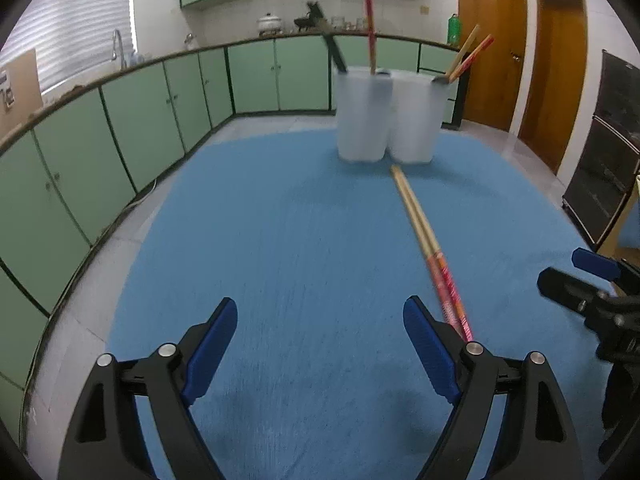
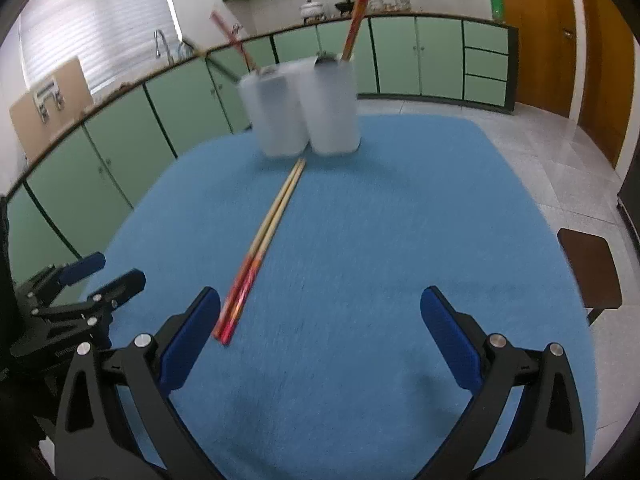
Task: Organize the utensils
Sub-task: 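Withdraw both tools back over the last two red-patterned chopsticks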
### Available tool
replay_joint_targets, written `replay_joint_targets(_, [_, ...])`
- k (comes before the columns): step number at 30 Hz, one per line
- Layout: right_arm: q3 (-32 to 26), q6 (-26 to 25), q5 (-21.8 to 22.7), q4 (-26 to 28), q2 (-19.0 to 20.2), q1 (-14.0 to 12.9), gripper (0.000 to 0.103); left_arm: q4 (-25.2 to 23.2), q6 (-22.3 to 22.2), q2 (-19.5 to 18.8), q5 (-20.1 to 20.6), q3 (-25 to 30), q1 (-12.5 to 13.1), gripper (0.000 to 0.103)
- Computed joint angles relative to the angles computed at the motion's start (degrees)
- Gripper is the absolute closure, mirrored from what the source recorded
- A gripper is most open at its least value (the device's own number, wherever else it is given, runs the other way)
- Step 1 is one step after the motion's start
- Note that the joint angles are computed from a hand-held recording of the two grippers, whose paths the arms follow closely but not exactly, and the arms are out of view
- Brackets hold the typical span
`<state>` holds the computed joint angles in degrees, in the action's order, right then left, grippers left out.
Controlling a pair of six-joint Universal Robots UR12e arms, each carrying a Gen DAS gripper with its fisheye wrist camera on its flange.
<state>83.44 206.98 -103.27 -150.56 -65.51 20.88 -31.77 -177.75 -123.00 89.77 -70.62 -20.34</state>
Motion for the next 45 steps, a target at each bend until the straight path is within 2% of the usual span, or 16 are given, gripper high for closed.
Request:
replay_joint_targets(8, [-1.9,-0.7,-0.2,3.4,1.6,1.2,0.006,-1.0,-0.1,-0.3,1.3,-0.7,0.3,0.020])
replay_joint_targets(13, [-3.5,-1.5,-0.2,6.0,2.7,1.8,0.021,-1.2,-0.5,-0.2,1.2,-1.2,0.7,0.020])
replay_joint_targets(22, [-5.5,-1.8,-1.3,9.4,3.8,2.0,0.030,-1.1,-0.8,-0.2,0.4,-1.3,1.0,0.020])
replay_joint_targets(26, [-5.7,-1.7,-3.7,11.3,3.7,2.1,0.031,-1.1,-0.9,-0.2,0.1,-1.4,1.1,0.020])
replay_joint_targets(29, [-4.3,-0.3,-3.9,10.8,2.7,1.6,0.031,-0.9,-1.0,-0.1,-0.1,-1.5,1.2,0.020])
replay_joint_targets(32, [-2.5,0.0,-2.2,8.2,1.6,1.3,0.032,-0.7,-1.0,0.0,-0.1,-1.5,1.2,0.020])
replay_joint_targets(36, [-1.5,-0.1,1.2,6.0,1.4,1.2,0.042,-0.6,-1.2,0.1,-0.3,-1.6,1.2,0.020])
replay_joint_targets(38, [-2.1,-0.7,0.3,6.3,1.8,1.6,0.045,-0.5,-1.1,0.2,-0.3,-1.8,1.2,0.020])
replay_joint_targets(45, [-3.8,-1.3,-0.8,7.5,2.9,2.2,0.074,-0.8,-1.2,0.1,-0.5,-1.6,1.2,0.020])
